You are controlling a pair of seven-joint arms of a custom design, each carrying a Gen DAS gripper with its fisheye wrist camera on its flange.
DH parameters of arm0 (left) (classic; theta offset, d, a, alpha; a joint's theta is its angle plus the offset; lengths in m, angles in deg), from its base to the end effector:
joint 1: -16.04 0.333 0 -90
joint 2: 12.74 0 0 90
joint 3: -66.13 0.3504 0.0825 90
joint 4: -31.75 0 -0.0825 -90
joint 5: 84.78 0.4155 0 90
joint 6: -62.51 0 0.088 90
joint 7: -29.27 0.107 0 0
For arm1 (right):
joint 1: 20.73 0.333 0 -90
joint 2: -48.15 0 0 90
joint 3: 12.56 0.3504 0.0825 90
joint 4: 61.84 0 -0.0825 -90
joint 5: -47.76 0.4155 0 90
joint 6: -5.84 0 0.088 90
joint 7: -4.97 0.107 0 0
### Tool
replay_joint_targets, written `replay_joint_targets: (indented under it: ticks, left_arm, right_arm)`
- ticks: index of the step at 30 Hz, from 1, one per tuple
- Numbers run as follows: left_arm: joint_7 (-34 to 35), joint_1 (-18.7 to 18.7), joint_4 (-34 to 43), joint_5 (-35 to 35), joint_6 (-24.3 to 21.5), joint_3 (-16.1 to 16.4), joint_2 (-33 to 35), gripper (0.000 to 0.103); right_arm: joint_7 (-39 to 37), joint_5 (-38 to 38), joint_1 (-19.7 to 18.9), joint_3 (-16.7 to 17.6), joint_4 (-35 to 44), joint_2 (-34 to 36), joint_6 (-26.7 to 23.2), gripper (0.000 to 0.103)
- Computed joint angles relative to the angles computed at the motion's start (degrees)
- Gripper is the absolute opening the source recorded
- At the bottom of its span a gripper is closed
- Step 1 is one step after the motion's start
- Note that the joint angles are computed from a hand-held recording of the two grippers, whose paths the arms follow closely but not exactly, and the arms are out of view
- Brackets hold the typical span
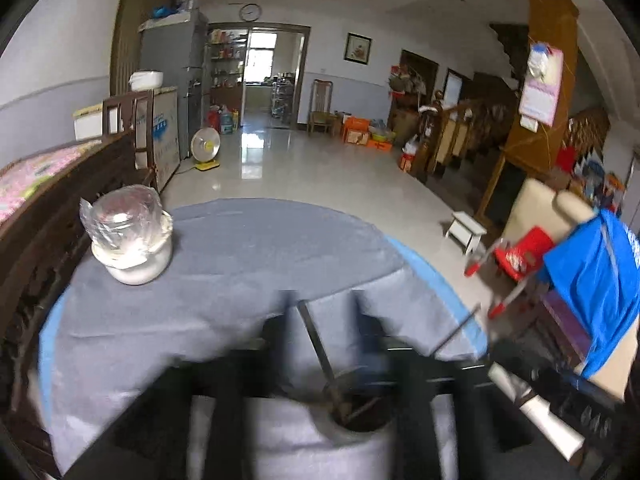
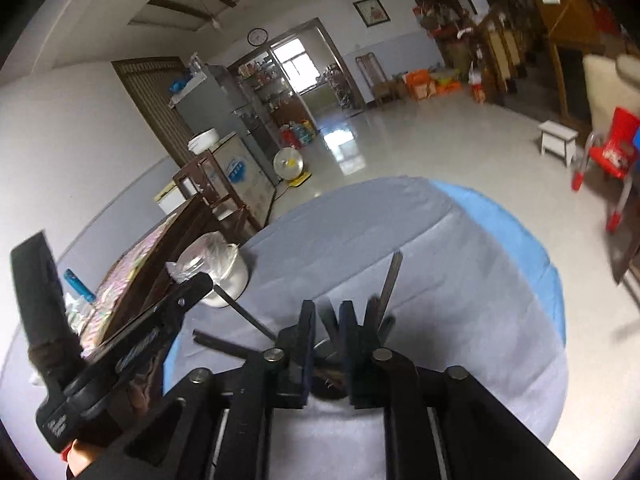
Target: Organize utensils
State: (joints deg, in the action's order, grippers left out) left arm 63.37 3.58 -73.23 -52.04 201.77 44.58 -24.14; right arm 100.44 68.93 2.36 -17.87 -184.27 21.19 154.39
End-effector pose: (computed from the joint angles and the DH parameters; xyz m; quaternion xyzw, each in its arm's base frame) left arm 0.4638 -0.3410 0.7292 -0.6501 0.6052 -0.3604 0.2851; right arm 0.4584 0.1272 0.7286 -0.6188 0.6296 -0.0923 0.4606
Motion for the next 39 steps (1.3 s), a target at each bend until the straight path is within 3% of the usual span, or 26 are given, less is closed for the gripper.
replay_joint_targets:
  ticks: [2,3,5,7,11,20,26,39]
  left_arm:
    - [-0.4,0.1,-2.6,2.4,-1.9,-1.0,-3.6,0.075]
    - [-0.4,0.5,-3.7,3.8,-2.8,-1.8,-5.0,0.075]
    - [1.1,0.9,-4.9,5.3,-7.4,-3.6,-7.8,0.076]
    - [2.0,0.9,-6.7,4.9,-10.2,-4.6,-10.6,0.079]
    - [2.1,1.4,-10.6,3.1,-14.5,-6.8,-16.6,0.085]
    - [1.2,4.5,-15.0,-0.3,-22.0,-12.1,-26.8,0.088]
    - [1.2,6.0,-16.2,-2.2,-24.6,-13.6,-30.9,0.094]
    - [3.0,8.0,-19.8,-6.1,-25.7,-13.7,-36.8,0.096]
  right_arm:
    - [-1.0,2.3,1.2,-1.0,-2.0,-2.0,1.0,0.053]
    - [-1.5,3.4,1.8,-1.2,-3.6,-3.5,2.7,0.077]
    - [-1.4,4.0,2.4,-0.9,-7.7,-6.8,7.3,0.078]
    - [-0.3,3.3,3.2,-1.0,-9.9,-9.4,7.7,0.078]
    - [1.9,1.1,4.6,-0.6,-13.7,-14.6,6.8,0.078]
    - [10.3,-11.0,1.6,5.8,-20.5,-25.7,2.5,0.078]
    - [14.1,-17.0,1.8,8.2,-21.6,-29.5,-1.1,0.078]
    - [21.1,-25.5,2.1,12.6,-24.0,-31.2,1.2,0.078]
